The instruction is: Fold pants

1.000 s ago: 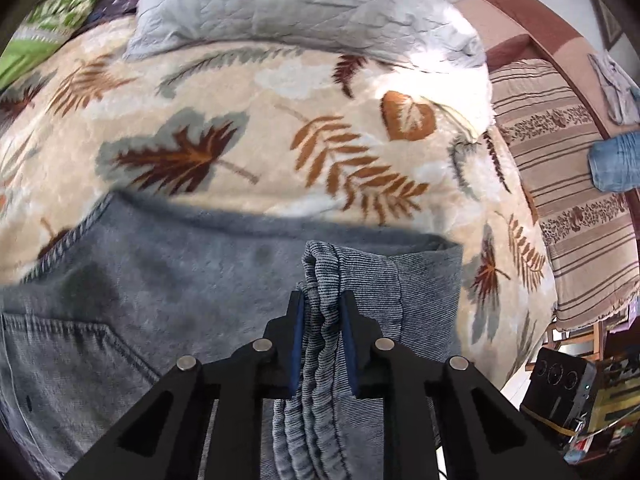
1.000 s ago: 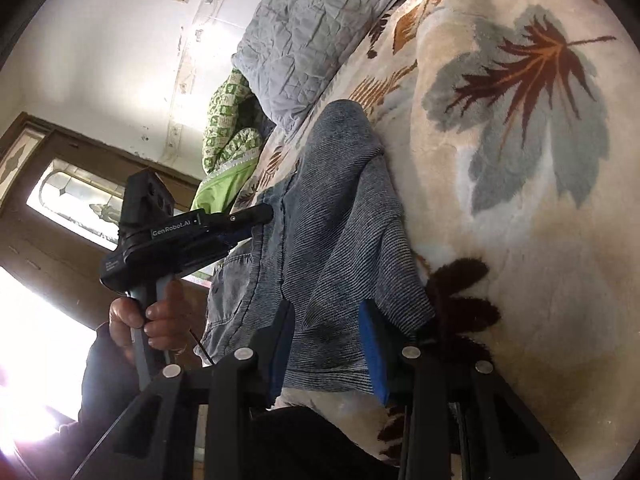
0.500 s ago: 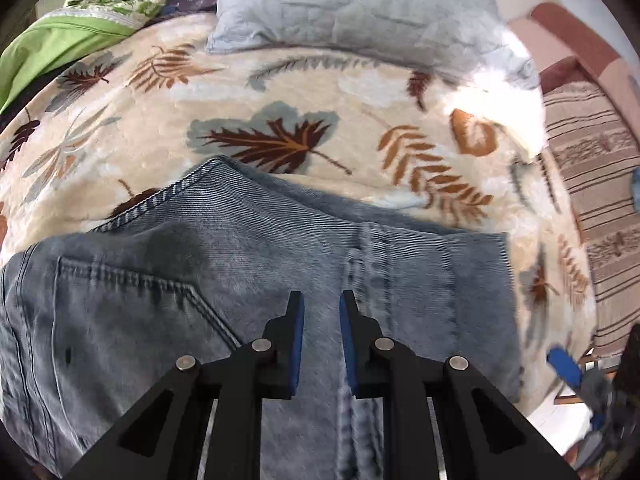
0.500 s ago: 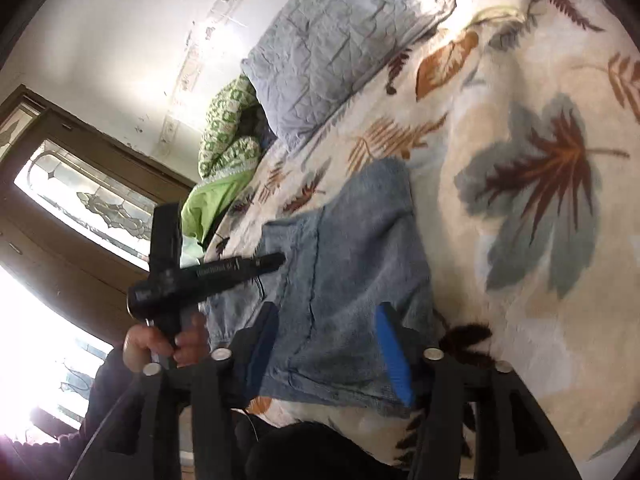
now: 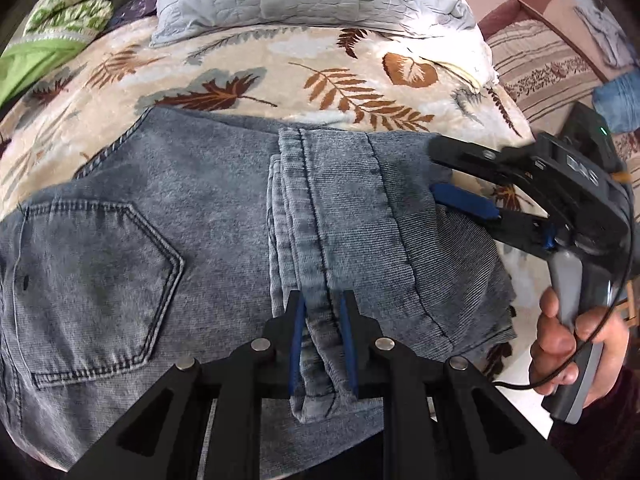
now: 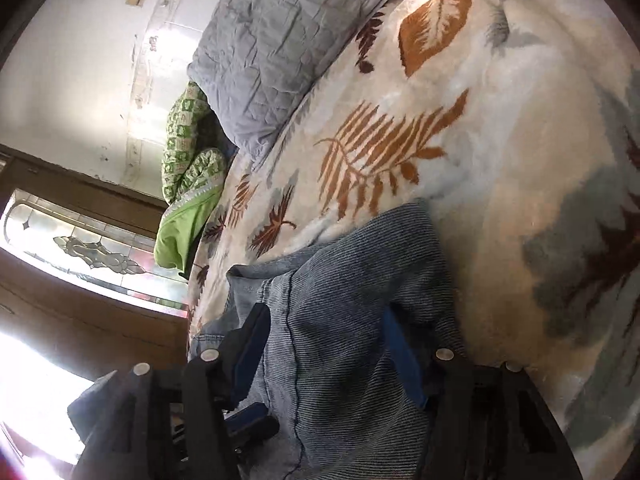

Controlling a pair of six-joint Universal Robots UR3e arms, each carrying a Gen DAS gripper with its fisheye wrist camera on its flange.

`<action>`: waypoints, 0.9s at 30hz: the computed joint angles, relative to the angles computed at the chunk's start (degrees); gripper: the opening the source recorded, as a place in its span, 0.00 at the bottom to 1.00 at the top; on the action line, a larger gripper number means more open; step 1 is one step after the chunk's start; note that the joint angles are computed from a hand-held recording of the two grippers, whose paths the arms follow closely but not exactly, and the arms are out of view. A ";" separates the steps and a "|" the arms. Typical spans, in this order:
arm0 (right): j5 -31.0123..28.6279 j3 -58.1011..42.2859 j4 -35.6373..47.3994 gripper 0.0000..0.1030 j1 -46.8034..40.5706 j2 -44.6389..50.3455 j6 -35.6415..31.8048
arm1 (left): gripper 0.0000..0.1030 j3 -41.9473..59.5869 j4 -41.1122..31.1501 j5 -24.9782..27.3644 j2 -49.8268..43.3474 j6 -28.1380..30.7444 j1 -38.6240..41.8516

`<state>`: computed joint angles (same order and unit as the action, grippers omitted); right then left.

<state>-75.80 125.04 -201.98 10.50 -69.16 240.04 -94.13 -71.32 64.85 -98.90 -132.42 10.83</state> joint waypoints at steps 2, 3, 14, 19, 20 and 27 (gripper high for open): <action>-1.77 2.37 -2.53 0.61 2.15 -2.49 0.07 | 0.18 -0.77 -1.68 -1.23 1.25 1.13 2.18; -2.06 3.82 -3.94 0.61 3.19 -3.57 0.36 | 0.18 -1.55 -1.63 -1.47 2.10 1.60 3.28; -11.89 -4.10 15.75 0.66 17.60 -7.35 -2.16 | 0.64 -4.30 -7.36 -7.95 11.93 12.71 30.10; -10.57 -18.27 23.70 0.70 19.63 0.86 -5.53 | 0.68 -4.32 -5.37 -11.21 12.40 17.31 42.78; -7.91 -20.89 27.55 0.71 18.88 3.04 -5.15 | 0.69 -3.17 -6.35 -11.47 11.36 18.13 44.52; -11.45 -34.44 36.72 0.75 22.98 4.07 -4.00 | 0.71 8.97 -16.98 -10.83 -1.08 16.79 49.84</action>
<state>-87.25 90.59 -165.26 33.48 -65.09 236.04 -85.17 -88.31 54.03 -99.98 -115.63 60.67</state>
